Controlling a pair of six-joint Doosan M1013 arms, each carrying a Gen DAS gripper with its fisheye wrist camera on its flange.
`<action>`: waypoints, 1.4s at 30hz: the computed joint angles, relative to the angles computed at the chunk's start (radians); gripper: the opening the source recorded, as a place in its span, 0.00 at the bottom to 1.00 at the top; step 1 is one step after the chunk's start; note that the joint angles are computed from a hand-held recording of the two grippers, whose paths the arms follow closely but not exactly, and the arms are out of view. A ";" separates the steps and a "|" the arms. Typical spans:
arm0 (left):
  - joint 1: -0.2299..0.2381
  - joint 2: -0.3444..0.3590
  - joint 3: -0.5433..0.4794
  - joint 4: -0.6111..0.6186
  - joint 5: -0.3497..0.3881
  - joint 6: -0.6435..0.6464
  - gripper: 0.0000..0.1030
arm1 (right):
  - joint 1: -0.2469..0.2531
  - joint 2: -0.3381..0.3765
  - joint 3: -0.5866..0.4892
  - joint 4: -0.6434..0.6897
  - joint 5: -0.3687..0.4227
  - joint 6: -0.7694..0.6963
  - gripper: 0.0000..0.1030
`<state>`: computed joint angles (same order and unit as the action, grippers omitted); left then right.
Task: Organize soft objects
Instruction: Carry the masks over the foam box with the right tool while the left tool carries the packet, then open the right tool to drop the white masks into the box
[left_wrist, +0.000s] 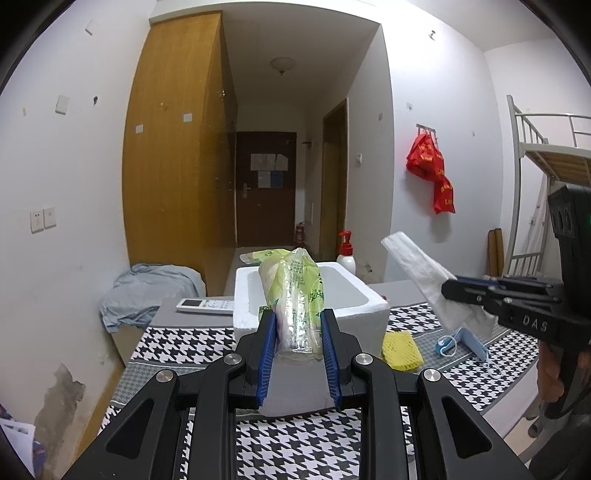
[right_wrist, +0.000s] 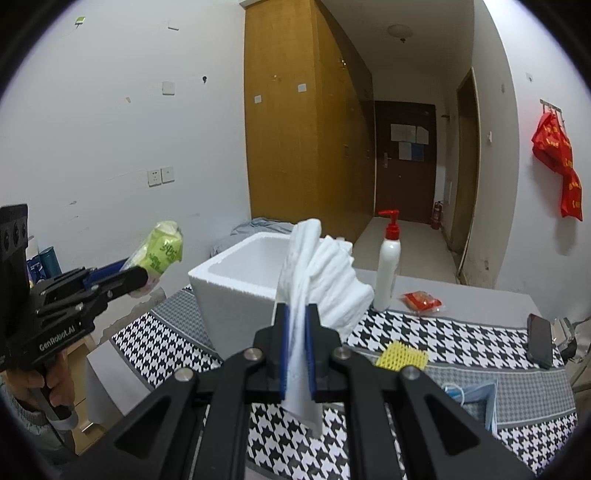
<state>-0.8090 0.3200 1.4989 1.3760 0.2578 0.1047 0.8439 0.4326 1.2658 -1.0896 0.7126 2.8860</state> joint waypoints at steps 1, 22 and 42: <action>0.001 0.002 -0.003 -0.005 0.002 0.005 0.25 | -0.002 0.002 -0.007 0.001 -0.002 -0.007 0.11; 0.026 0.008 -0.022 -0.038 0.040 0.040 0.25 | -0.033 0.075 -0.146 0.109 -0.039 -0.194 0.11; 0.042 -0.006 0.013 -0.045 0.114 0.001 0.25 | -0.071 0.175 -0.304 0.311 -0.052 -0.381 0.11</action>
